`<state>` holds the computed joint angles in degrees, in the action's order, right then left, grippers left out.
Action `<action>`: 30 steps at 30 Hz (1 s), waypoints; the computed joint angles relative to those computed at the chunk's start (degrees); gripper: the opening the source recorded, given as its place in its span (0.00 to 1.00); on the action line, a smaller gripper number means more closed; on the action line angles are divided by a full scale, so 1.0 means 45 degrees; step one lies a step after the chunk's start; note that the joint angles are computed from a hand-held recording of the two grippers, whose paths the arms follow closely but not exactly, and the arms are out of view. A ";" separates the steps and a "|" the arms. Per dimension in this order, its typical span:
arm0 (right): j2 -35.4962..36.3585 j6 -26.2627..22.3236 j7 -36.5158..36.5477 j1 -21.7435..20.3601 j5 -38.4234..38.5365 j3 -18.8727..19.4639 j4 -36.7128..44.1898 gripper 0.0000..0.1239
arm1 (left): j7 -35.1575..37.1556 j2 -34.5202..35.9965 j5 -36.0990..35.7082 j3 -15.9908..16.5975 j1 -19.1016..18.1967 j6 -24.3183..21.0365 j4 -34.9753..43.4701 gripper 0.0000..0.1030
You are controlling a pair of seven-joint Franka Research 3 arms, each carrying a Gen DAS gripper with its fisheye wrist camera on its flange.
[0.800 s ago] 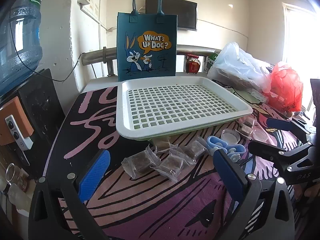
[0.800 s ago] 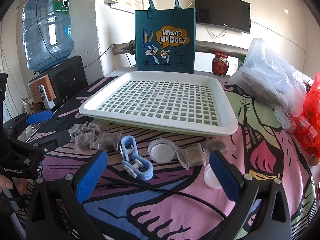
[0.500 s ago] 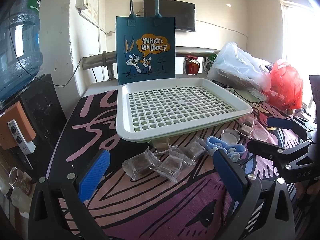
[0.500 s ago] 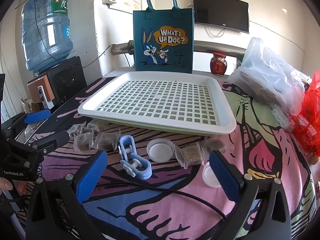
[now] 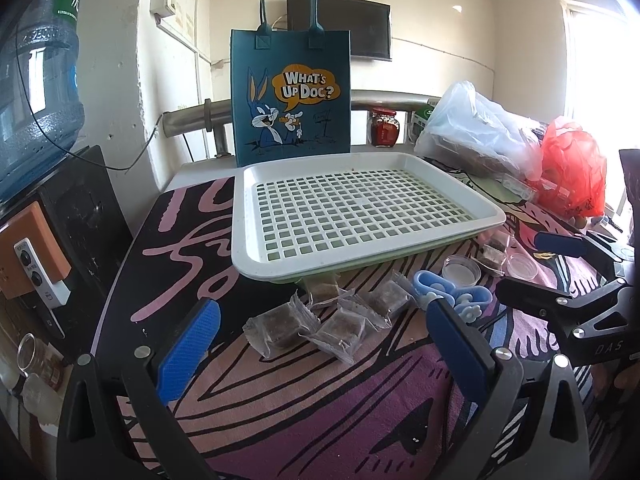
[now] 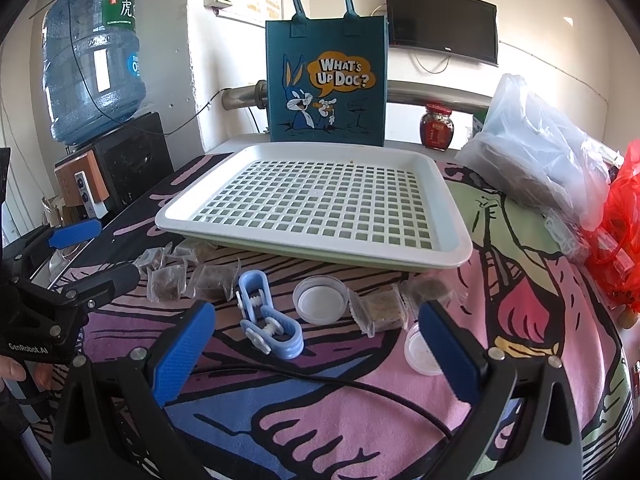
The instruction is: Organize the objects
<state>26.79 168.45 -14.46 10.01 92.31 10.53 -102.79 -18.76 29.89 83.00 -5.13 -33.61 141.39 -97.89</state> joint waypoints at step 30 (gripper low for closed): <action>-0.0090 -0.0438 0.3375 -0.0398 -0.3767 0.0207 -0.0610 0.73 | -0.0515 -0.0288 -0.0447 -0.0025 0.0722 0.2021 -0.0753 1.00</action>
<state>26.39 166.48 0.72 8.21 75.35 11.46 -105.54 -21.08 28.60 80.99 -5.24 -30.36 150.48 -101.28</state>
